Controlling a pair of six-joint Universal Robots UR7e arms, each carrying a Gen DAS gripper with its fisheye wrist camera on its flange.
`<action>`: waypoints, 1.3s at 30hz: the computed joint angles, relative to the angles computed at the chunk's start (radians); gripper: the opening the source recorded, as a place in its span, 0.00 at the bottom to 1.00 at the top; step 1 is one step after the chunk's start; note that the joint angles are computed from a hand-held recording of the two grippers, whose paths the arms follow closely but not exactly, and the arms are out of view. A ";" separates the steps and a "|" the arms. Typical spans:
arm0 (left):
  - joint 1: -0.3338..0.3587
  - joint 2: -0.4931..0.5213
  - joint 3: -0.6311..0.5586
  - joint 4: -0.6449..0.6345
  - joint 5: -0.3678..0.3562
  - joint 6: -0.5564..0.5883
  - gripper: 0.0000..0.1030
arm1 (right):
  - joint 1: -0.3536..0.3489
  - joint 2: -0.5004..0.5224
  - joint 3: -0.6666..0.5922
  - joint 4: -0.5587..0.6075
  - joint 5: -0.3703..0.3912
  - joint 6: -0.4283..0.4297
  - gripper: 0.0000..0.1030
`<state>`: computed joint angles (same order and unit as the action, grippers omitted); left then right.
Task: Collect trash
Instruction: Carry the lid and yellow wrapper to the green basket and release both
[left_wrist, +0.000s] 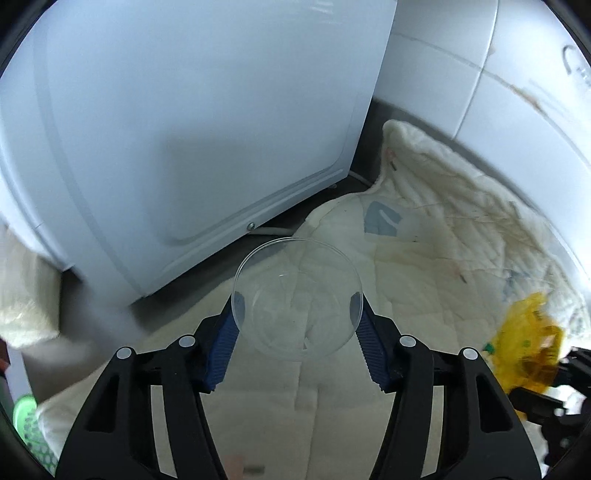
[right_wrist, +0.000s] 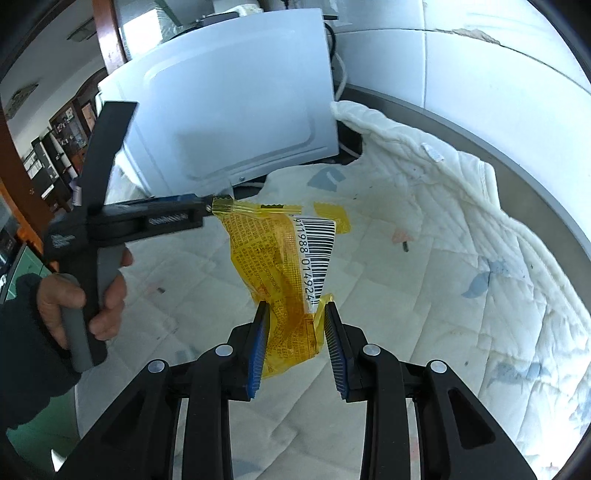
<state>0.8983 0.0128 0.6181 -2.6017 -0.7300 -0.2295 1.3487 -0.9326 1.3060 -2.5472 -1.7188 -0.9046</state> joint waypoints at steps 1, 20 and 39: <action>-0.007 -0.033 0.065 -0.038 0.008 -0.004 0.57 | -0.001 -0.011 0.020 -0.008 0.004 -0.001 0.29; -0.176 -0.621 1.094 -0.205 0.300 -0.501 0.57 | 0.076 -0.177 0.371 -0.040 0.082 -0.056 0.29; -0.193 -0.996 1.514 0.361 0.337 -1.349 0.57 | 0.247 0.003 0.489 -0.069 0.037 -0.013 0.36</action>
